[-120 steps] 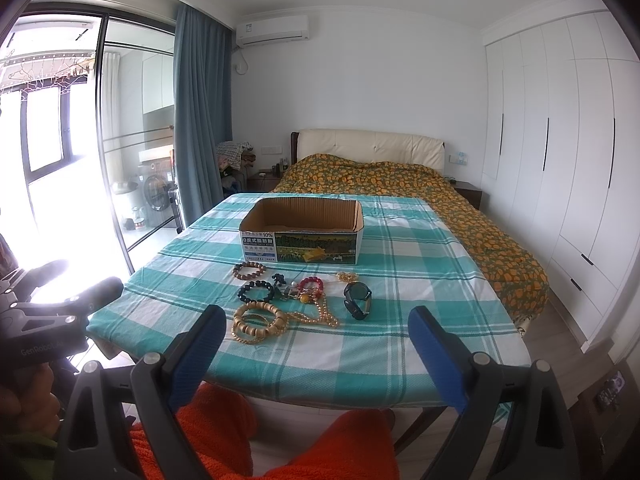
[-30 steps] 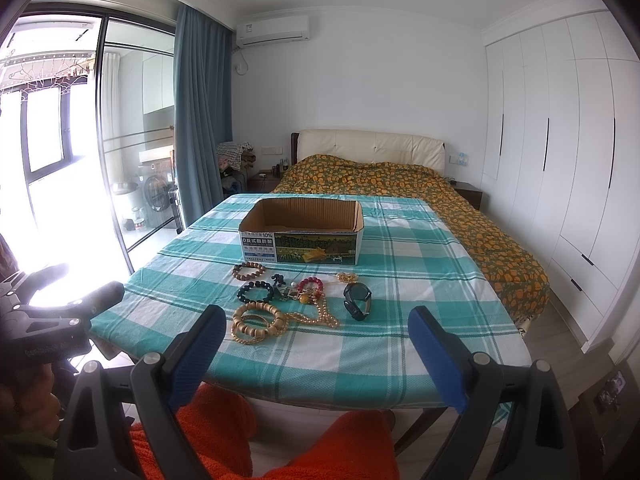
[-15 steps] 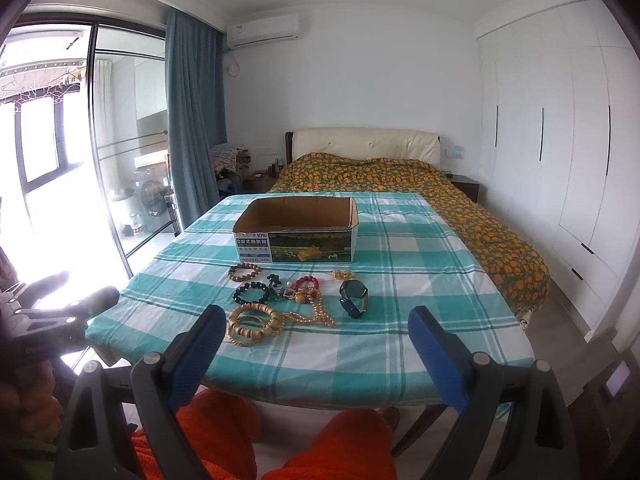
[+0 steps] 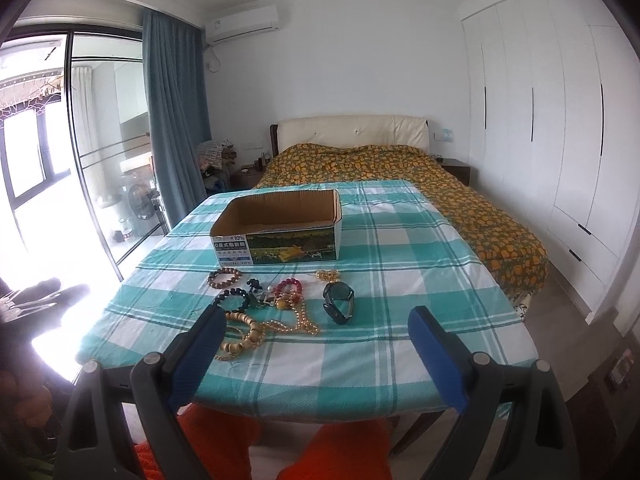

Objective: Organize jewelry
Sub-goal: 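Move the left tool to the wooden barrel-bead bracelet and grasp it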

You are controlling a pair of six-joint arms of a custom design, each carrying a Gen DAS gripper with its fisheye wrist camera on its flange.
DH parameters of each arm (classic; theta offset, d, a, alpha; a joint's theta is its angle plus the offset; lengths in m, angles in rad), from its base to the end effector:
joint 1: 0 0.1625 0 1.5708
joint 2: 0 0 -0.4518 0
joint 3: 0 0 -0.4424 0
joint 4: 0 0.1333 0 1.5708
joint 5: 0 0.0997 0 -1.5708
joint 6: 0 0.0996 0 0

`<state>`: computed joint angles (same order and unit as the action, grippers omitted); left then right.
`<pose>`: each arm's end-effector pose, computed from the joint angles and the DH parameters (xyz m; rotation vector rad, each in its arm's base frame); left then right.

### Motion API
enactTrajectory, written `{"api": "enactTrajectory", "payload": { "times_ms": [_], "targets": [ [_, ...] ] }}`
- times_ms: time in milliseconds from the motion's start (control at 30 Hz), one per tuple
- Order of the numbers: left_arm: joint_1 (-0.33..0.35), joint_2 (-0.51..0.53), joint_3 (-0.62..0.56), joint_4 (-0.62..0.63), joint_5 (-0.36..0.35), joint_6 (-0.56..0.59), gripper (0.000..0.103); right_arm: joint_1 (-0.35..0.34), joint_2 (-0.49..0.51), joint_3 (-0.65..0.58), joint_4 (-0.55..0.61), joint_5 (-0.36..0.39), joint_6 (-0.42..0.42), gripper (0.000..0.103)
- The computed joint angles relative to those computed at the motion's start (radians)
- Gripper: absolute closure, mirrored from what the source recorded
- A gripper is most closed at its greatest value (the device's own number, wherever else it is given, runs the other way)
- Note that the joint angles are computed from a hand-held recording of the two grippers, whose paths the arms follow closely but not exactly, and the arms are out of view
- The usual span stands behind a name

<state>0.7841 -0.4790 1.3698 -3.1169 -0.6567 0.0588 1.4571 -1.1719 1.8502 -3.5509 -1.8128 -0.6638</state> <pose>-0.4132 -0.7118 0.0393 0.5851 2.2251 -1.1181 0.0362 -0.6480 0.3717 0.3793 -2.0530 1.3694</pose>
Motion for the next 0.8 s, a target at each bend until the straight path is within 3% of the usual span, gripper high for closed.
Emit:
{"api": "enactTrajectory", "payload": {
  "times_ms": [200, 400, 600, 800],
  "targets": [
    [0.032, 0.02, -0.051, 0.088, -0.013, -0.022, 0.0, -0.011, 0.029, -0.079, 0.095, -0.008, 0.032, 0.009],
    [0.06, 0.026, -0.075, 0.209, -0.09, -0.082, 0.0, -0.022, 0.063, -0.149, 0.174, -0.012, 0.035, 0.009],
    [0.088, 0.049, -0.12, 0.335, -0.239, -0.074, 0.0, -0.038, 0.101, -0.217, 0.269, -0.029, 0.039, 0.009],
    [0.132, 0.138, -0.273, 0.482, -0.361, -0.078, 0.0, -0.051, 0.125, -0.244, 0.328, -0.054, 0.06, 0.009]
  ]
}}
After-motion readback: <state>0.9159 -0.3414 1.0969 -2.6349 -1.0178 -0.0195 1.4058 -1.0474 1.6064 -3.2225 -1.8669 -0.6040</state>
